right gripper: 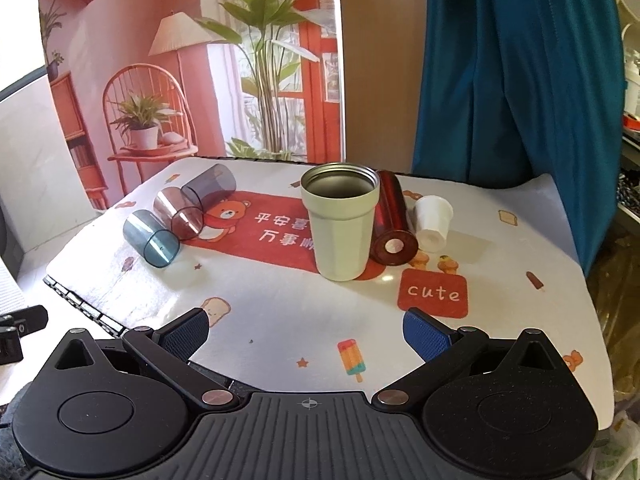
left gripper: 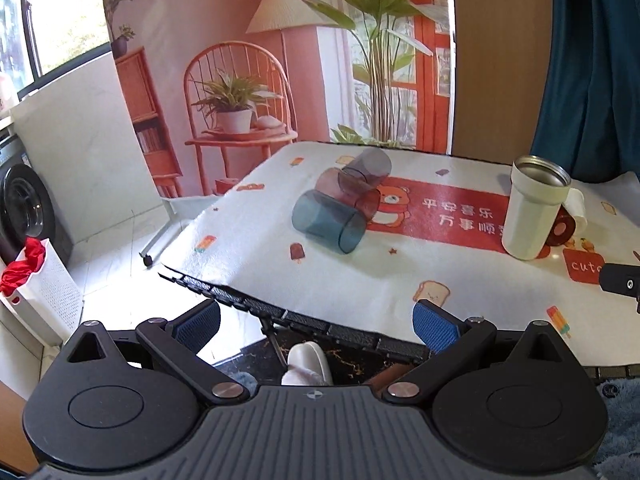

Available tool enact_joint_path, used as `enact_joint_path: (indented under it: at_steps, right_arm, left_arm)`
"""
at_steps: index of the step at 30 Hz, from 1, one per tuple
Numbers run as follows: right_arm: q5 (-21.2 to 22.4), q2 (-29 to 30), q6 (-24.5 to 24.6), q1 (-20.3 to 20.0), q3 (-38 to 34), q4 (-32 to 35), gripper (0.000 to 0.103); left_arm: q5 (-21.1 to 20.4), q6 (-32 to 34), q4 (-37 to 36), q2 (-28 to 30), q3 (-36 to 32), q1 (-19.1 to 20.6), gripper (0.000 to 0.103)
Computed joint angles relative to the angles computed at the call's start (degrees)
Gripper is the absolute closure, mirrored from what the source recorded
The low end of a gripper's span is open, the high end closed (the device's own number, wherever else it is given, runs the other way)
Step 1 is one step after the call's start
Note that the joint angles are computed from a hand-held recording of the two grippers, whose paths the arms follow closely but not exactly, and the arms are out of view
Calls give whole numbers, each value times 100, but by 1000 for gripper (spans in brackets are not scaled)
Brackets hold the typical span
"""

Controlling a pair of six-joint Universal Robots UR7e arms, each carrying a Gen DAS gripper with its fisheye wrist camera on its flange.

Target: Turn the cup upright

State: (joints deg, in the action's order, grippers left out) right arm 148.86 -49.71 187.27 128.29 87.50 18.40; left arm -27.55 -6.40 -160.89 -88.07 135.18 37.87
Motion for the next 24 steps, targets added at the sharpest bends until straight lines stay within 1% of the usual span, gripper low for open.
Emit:
enact_joint_path:
  at_steps: [4,8,13,24]
  right_arm:
    - [12,-39,-43,-11,93,-102,0]
    - [17,-73,-42,-34,146,-162,0]
    - [24,-103,-132,-37,205,-273,0]
    - [45,-154,-121,-47,306,-392,0]
  left_arm:
    - [-63,-144,136,-58,29,16,0]
    - [-19,-267,276,-117,46,-13,0]
    - [58,-390,347,-152,84,-86,0]
    - [120,-505,362,-146,72,-101,0]
